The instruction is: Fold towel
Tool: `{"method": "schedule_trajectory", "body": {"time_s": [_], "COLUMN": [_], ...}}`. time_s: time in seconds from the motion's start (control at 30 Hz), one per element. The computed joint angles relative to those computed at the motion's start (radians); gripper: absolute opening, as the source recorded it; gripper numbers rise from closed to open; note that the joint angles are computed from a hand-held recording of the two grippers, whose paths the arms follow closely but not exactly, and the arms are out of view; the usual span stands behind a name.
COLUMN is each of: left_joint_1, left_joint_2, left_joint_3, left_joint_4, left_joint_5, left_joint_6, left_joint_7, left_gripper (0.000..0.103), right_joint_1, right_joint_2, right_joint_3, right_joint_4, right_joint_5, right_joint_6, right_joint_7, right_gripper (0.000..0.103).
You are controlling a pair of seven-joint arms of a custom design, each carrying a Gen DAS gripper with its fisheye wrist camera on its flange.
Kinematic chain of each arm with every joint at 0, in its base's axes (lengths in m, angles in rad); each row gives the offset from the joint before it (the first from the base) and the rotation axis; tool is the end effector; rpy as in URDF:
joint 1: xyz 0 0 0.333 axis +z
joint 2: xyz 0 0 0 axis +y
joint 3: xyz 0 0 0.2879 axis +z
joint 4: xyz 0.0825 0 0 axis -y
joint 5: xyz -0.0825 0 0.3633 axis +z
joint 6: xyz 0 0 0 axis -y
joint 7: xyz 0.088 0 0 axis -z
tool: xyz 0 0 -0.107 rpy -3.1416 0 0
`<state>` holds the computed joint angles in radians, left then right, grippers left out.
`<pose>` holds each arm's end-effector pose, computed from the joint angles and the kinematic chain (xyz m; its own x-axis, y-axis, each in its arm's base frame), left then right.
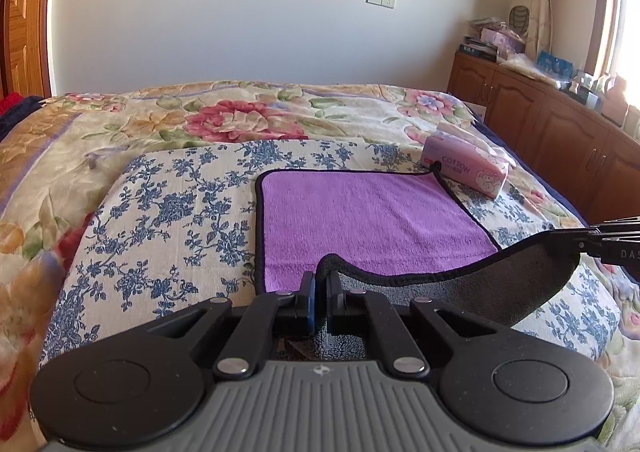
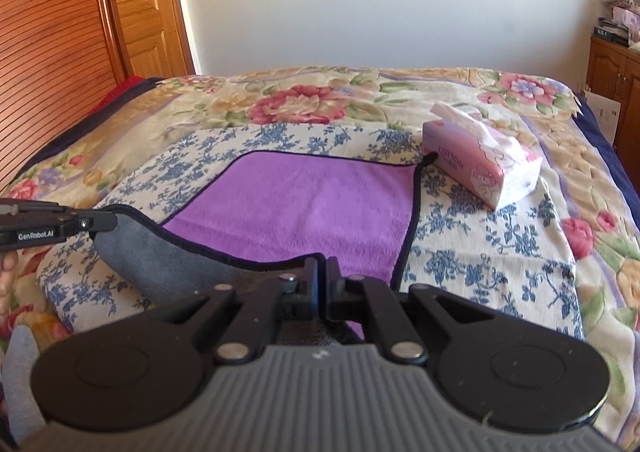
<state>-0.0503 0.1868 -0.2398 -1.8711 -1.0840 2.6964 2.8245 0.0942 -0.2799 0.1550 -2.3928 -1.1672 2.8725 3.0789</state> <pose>0.6044 -0.1414 0.4561 -0.6575 -0.7442 0.1181 -0.5008 0.3144 -0.8064 0.4460 0.1700 0.4656 -0.1611 -0.9821 -0.0973 -0.5606 0.1722 -0.8100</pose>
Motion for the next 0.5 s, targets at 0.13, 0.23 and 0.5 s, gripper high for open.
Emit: {"method": "schedule_trajectory", "body": {"time_s": [0.13,0.23,0.5], "left_joint_1": [0.0,0.002,0.007], "left_joint_2": [0.015,0.027,0.06], "left_joint_3": [-0.002,-0.006,-0.021], "left_joint_4": [0.017,0.032,0.071], "left_joint_5": [0.004,0.006,0.018], "left_joint_6": [0.005,0.006,0.015], "left_joint_7": [-0.005,-0.009,-0.015], "left_gripper": [0.006,0.006,0.006], "right_joint_1": [-0.005,-0.005,-0.006], "right_joint_2": [0.014,0.024,0.037], "right_joint_3": [-0.003,-0.008,-0.018], "right_joint_4": [0.014,0.025,0.05], "right_joint_5": [-0.02,-0.034,-0.084], "right_joint_6": [0.004,0.006,0.013], "right_joint_7": [0.005,0.006,0.028], "right_gripper": [0.004,0.004,0.004]}}
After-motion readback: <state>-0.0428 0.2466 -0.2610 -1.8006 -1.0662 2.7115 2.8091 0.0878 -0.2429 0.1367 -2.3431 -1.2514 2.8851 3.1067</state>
